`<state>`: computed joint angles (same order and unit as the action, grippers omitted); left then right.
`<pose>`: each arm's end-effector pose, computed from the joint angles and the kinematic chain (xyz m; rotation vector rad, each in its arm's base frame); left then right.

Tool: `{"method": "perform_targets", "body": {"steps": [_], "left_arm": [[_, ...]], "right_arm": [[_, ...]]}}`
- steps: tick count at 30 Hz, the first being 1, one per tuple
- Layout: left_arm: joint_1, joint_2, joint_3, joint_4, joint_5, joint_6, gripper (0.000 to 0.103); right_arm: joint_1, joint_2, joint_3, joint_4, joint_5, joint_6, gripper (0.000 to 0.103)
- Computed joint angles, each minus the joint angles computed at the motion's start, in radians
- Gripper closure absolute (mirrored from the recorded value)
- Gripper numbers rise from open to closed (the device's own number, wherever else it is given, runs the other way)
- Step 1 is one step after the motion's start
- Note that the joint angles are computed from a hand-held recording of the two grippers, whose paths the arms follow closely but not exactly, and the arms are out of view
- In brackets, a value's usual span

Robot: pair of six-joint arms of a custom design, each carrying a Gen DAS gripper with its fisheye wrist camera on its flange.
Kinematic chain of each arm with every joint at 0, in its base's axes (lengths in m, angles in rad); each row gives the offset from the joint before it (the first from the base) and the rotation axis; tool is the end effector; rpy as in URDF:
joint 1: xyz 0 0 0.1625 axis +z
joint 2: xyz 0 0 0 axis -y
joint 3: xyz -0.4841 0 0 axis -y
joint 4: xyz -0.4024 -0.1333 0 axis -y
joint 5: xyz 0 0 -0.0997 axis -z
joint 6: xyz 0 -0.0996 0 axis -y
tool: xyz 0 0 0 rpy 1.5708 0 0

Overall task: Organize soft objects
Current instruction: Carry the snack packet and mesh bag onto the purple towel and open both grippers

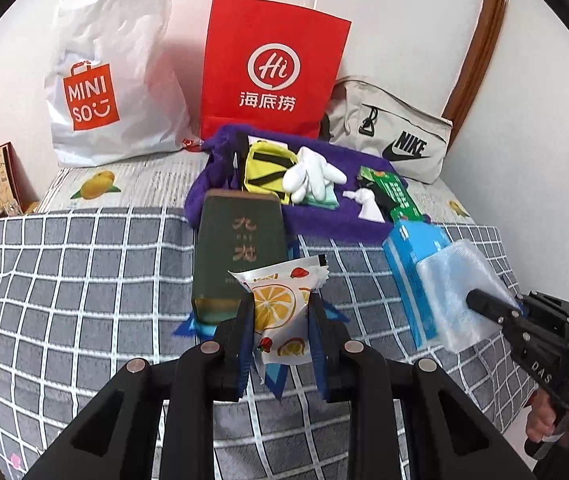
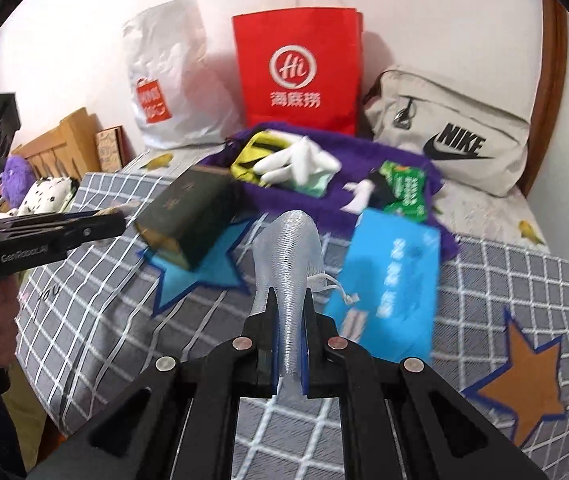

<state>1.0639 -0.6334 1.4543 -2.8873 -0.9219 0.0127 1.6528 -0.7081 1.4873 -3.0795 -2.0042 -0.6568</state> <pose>-0.2143 -0.7845 0.1322 0.4386 2.4818 -0.8226 0.1558 -0.7784 0.1936 0.6875 -2.3421 0.7389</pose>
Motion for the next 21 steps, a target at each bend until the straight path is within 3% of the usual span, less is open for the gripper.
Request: {"method": "perform_targets", "body": {"steps": [21], "left_arm": [[0.038,0.103,-0.284,0.159,-0.017,0.058,0.079]], "right_arm": [[0.001,0.121,-0.309,0.139,-0.040,-0.007,0.095]]}}
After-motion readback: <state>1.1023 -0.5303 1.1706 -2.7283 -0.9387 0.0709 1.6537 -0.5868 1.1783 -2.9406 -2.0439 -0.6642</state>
